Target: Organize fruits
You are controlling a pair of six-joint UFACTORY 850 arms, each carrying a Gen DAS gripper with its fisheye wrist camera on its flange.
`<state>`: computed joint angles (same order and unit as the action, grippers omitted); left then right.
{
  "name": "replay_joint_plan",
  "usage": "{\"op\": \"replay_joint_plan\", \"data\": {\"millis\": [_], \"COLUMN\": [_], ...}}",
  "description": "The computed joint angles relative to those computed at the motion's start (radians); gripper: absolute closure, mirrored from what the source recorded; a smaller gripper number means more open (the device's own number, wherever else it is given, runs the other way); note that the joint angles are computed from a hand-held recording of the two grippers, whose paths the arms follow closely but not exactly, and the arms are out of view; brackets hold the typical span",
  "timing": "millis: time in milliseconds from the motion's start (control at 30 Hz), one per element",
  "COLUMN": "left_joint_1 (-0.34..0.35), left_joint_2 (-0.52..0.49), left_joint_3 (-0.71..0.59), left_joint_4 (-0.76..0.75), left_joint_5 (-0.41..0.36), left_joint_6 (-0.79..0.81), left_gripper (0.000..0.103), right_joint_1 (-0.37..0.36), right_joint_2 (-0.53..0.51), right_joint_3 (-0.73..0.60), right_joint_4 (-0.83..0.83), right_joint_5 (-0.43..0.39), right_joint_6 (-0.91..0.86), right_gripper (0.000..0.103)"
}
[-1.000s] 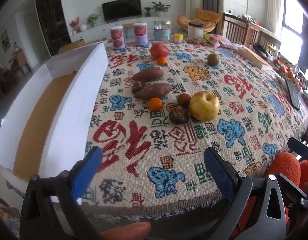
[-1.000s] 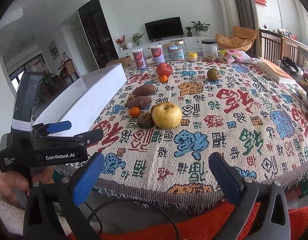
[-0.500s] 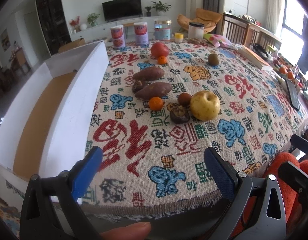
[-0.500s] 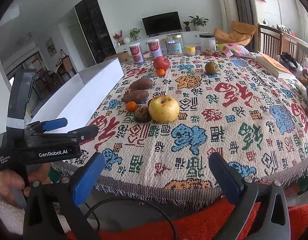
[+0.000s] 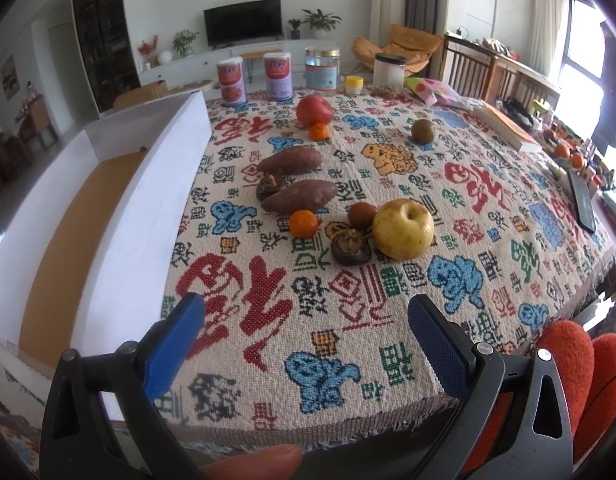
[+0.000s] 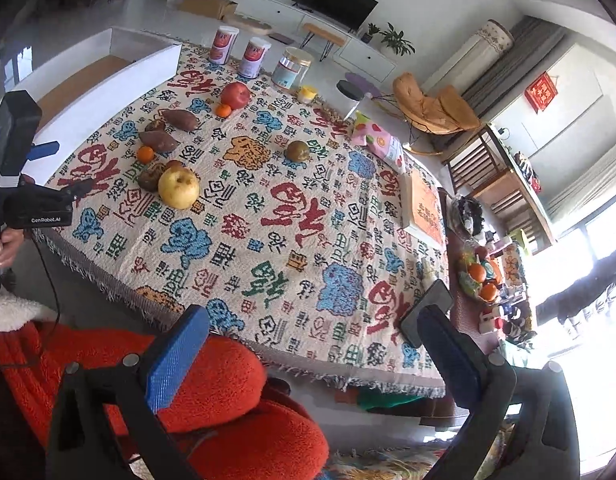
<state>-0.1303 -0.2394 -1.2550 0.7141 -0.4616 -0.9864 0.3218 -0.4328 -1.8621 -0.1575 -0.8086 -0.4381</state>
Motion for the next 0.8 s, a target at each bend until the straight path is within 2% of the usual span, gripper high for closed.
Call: {"op": "replay_joint_plan", "data": {"millis": [67,233,333,433,567,633,667,733,800], "left_joint_1": [0.0,0.019,0.038,0.048,0.044,0.047,0.053,0.067,0.067], "left_joint_2": [-0.011,-0.046,-0.072,-0.096,-0.15,-0.175,-0.172,-0.171,-0.169], "left_joint_3": [0.003,0.007,0.005,0.006,-0.031,-0.052,-0.043,-0.039,-0.032], "left_joint_4": [-0.003,0.019,0.005,-0.017,-0.052,-0.086,-0.08,-0.135,-0.096], "left_joint_5": [-0.014,-0.03,-0.011,0.006,-0.011,-0.022,0.007,0.033,0.037], "left_joint_6": [0.013,-0.016,-0.027,-0.028,0.022,0.068,0.054,0.083,0.032], "left_gripper": [0.001,0.001,0.001,0.001,0.001,0.0,0.0,0.0,0.0], "right_joint_1": [-0.014,-0.007,0.008,0.037,0.051,0.046,0.04,0.028,0.018], "right_joint_2": [-0.005,-0.022,-0.024,-0.012,0.023,0.008,-0.001,-0.009,-0.013], "right_joint_3": [0.063,0.284,0.369,0.409,0.454,0.439,0.429,0.422,0.421], "right_joint_4": [0.206,0.638,0.861,0.829,0.913,0.868,0.872,0.915,0.959], "right_joint_5": [0.052,0.331,0.429,0.471,0.552,0.529,0.513,0.495,0.482], "right_joint_6": [-0.06,-0.104,-0.16,-0.18,-0.308,-0.252,-0.244,-0.26,-0.283], "right_gripper": [0.0,0.0,0.0,0.0,0.0,0.0,0.0,0.0,0.0]}}
